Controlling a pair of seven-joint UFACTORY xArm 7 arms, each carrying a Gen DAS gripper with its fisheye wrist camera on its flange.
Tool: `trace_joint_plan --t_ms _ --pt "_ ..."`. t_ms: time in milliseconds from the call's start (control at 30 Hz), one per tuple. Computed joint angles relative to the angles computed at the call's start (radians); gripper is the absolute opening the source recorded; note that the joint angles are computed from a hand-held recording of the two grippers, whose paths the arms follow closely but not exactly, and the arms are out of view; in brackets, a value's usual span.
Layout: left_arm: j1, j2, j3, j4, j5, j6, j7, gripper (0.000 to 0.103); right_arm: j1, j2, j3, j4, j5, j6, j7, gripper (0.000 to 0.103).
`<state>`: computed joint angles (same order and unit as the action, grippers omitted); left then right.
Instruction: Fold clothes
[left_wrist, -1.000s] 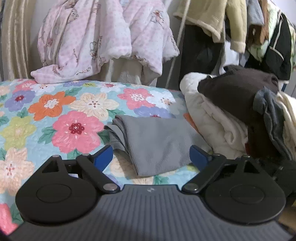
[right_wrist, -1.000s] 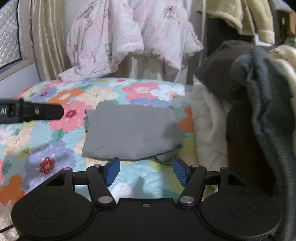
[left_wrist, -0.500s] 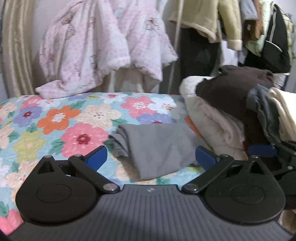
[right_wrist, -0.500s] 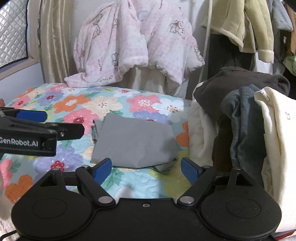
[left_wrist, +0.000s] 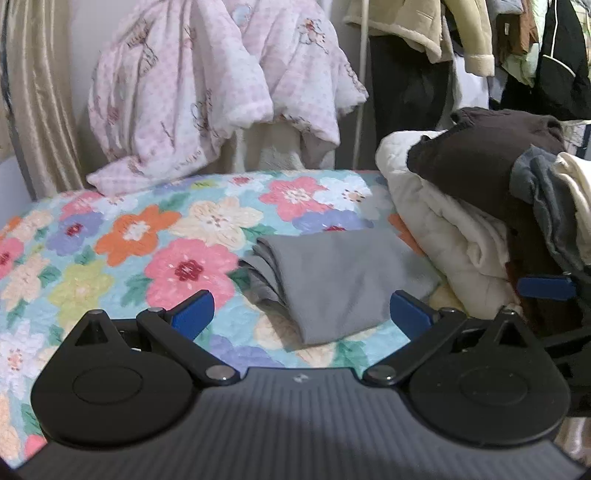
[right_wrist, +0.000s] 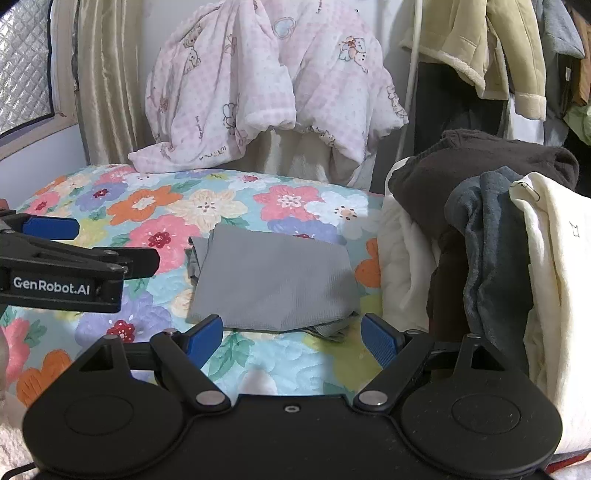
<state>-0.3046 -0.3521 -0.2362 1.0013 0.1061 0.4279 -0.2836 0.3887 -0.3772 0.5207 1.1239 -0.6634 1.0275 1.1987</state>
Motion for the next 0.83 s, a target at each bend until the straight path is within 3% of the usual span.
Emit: trace_joint_plan --t_ms 367,833 --pt "-0.026 0.033 0.036 0.039 -0.084 0.078 0.031 0.103 0.014 0.020 -0.011 0.016 0.012 0.011 -0.023 0.086" --pt "0.001 0.030 0.018 0.021 -0.029 0.054 -0.029 0.103 0.032 0.069 -0.027 0.050 -0.006 0.037 0.007 0.086"
